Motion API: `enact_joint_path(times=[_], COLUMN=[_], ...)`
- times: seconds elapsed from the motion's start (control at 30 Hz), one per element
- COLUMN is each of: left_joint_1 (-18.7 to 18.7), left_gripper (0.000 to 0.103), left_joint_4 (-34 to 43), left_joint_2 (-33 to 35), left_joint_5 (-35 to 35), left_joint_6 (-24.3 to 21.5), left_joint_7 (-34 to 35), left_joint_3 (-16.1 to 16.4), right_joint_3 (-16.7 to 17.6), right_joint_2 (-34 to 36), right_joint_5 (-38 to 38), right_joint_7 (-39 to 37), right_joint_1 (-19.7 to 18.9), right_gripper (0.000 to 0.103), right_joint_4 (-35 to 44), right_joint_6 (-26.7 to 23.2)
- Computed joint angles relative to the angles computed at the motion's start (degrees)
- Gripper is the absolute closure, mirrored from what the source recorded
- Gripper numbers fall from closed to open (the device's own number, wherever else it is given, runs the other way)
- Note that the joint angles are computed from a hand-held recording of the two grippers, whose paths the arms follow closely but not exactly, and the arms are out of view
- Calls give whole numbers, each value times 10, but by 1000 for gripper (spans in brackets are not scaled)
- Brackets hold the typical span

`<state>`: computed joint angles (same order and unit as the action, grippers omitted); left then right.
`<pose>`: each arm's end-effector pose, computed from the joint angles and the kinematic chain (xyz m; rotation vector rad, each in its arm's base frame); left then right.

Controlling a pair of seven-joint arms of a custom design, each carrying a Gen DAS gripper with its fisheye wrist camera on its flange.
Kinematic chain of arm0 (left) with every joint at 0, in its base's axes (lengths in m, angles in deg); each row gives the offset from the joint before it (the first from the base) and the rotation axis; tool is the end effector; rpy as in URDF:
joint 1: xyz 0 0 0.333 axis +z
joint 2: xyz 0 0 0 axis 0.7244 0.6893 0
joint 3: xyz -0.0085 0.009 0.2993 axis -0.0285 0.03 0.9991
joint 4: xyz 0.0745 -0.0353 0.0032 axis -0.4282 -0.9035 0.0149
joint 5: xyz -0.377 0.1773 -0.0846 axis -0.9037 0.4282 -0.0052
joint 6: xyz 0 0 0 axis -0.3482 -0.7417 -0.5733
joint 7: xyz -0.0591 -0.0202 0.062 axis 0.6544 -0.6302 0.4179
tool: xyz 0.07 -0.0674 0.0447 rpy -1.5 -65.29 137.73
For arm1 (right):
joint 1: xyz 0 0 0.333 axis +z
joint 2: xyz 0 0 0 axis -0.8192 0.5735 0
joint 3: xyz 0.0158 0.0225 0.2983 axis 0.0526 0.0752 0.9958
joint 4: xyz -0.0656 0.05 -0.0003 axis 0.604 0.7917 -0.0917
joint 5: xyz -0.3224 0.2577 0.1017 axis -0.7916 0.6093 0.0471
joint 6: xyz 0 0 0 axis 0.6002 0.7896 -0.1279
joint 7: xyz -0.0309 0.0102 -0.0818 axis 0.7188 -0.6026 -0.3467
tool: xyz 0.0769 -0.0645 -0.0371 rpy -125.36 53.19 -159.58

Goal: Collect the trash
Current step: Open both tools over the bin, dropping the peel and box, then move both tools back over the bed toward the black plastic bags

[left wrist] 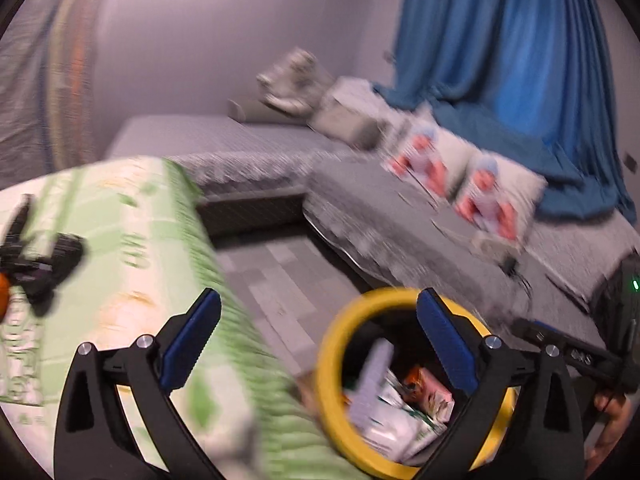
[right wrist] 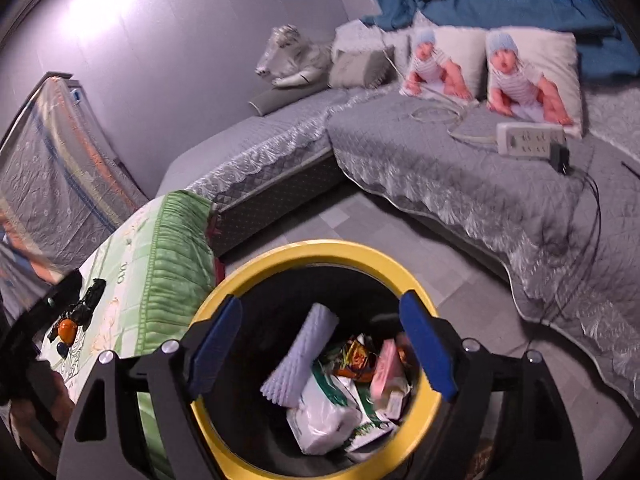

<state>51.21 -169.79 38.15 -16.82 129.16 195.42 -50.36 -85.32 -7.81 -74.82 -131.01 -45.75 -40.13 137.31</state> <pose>0.7497 -0.2048 0.4075 -1.1425 2.2234 -1.4575 0.5568 0.1482 0.3988 -0.9366 2.1688 -0.7782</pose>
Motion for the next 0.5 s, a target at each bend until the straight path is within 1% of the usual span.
enact_joint_path(times=[0.07,0.1,0.13,0.17,0.2,0.23,0.27,0.3,0.37,0.4,0.43,0.47,0.5], left_joint_1=[21,31,50,65,72,80,95,104,129,143,167,184,187], left_gripper=[8,8,8,8,8,8,8,8,8,8,8,8,8], left_joint_4=[5,9,18,27,32,39,47,54,74,87,102,119,132], left_joint_2=[-1,-1,3,6,6,8,12,15,29,39,53,65,72], left_joint_5=[-32,-45,-69,-90,-102,-116,-138,-151,-189,-209,-239,-266,-266], left_joint_6=[33,41,47,56,65,80,101,113,161,187,212,231,240], left_joint_7=[13,17,32,46,55,66,91,107,163,195,241,283,286], left_joint_3=[-10,-14,-26,-32,-33,-34,-41,-43,-60,-72,-98,-116,-113], right_joint_3=[1,2,2,1,0,-3,-6,-4,37,37,16,-24,-62], right_joint_2=[12,22,33,46,66,86,106,136,201,233,270,312,351], right_joint_5=[-17,-23,-27,-25,-20,-17,-10,11,61,93,150,247,347], right_joint_7=[-6,-14,-24,-41,-67,-87,-112,-158,-258,-310,-399,-499,-599], right_joint_1=[2,5,9,14,20,27,35,41,20,30,59,105,148], right_gripper=[25,25,25,25,25,25,25,25,25,25,25,25,25], right_joint_4=[20,35,52,71,98,124,151,190,271,312,362,412,462], right_joint_6=[14,20,22,28,40,50,58,71,85,90,85,107,104])
